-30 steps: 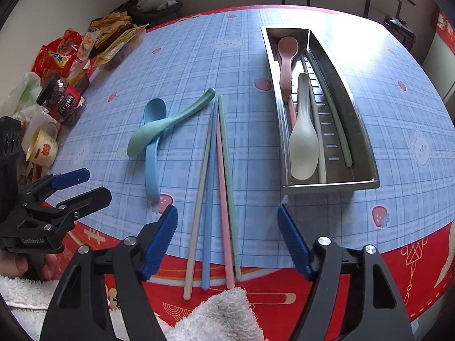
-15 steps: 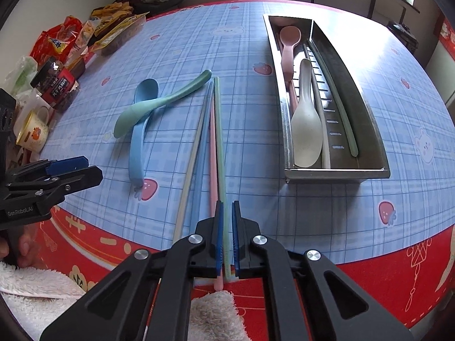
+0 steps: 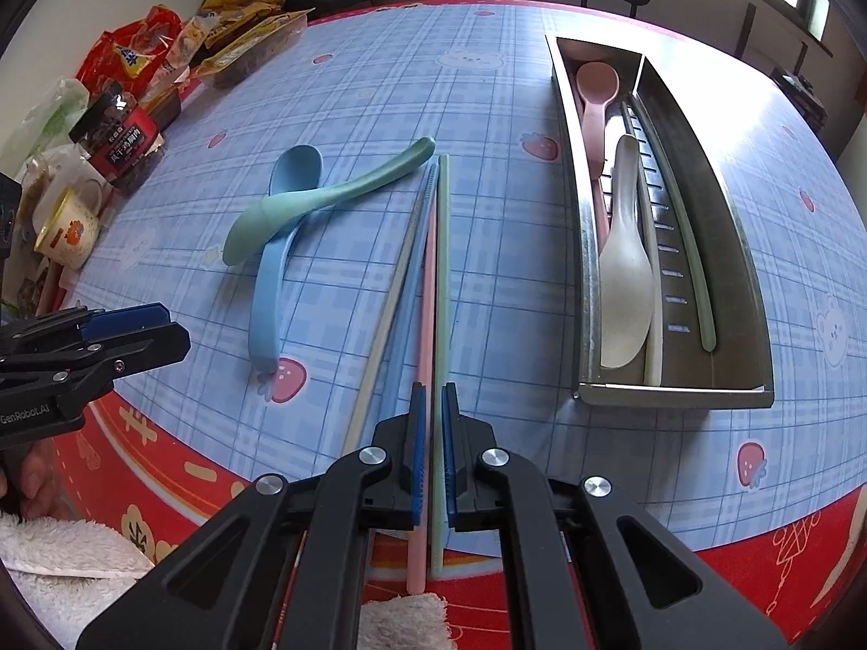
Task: Organize utensils
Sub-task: 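Grasp a green stick with the right gripper while the left gripper grasps a blue spoon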
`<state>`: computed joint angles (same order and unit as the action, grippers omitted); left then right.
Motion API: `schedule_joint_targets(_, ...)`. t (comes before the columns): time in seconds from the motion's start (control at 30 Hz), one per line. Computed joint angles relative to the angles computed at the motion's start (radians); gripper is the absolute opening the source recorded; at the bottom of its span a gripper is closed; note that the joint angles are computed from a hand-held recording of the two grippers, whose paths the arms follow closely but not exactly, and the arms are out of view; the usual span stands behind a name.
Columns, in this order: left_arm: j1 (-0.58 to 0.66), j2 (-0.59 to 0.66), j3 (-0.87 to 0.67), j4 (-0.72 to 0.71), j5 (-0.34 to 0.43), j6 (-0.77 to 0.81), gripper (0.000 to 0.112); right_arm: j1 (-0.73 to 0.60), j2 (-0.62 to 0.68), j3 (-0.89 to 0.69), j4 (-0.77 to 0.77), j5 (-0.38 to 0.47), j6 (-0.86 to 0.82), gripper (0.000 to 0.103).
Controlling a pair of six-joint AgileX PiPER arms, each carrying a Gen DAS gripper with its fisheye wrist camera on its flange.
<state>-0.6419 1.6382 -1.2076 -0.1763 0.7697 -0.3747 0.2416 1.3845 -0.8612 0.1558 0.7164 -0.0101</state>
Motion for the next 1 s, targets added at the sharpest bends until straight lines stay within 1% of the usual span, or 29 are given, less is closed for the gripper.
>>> schedule_joint_targets(0.13, 0.009, 0.015, -0.017, -0.022, 0.001, 0.014, 0.047, 0.017, 0.012, -0.003, -0.052, -0.002, 0.021, 0.006)
schedule_joint_targets(0.47, -0.013, 0.046, -0.047, -0.021, 0.004, -0.005, 0.047, 0.009, 0.019, 0.008, -0.035, -0.010, -0.020, 0.006)
schedule_joint_targets(0.6, -0.009, 0.046, -0.042, -0.032, 0.001, 0.000, 0.047, 0.028, 0.025, 0.010, -0.063, -0.020, 0.003, 0.006)
schedule_joint_targets(0.73, -0.006, 0.050, -0.043, -0.048, 0.000, 0.015, 0.042, 0.055, 0.030, 0.015, -0.107, -0.042, 0.046, 0.007)
schedule_joint_targets(0.77, -0.004, 0.051, -0.040, -0.059, -0.004, 0.024, 0.042, 0.052, 0.030, 0.017, -0.102, -0.044, 0.043, 0.007)
schedule_joint_targets(0.87, 0.002, 0.069, -0.048, -0.099, -0.007, 0.052, 0.035, 0.043, 0.028, 0.019, -0.082, -0.043, 0.023, 0.007)
schedule_joint_targets(1.0, 0.011, 0.108, -0.074, -0.145, -0.006, 0.085, 0.033, 0.036, 0.011, 0.037, -0.062, -0.046, 0.002, 0.007)
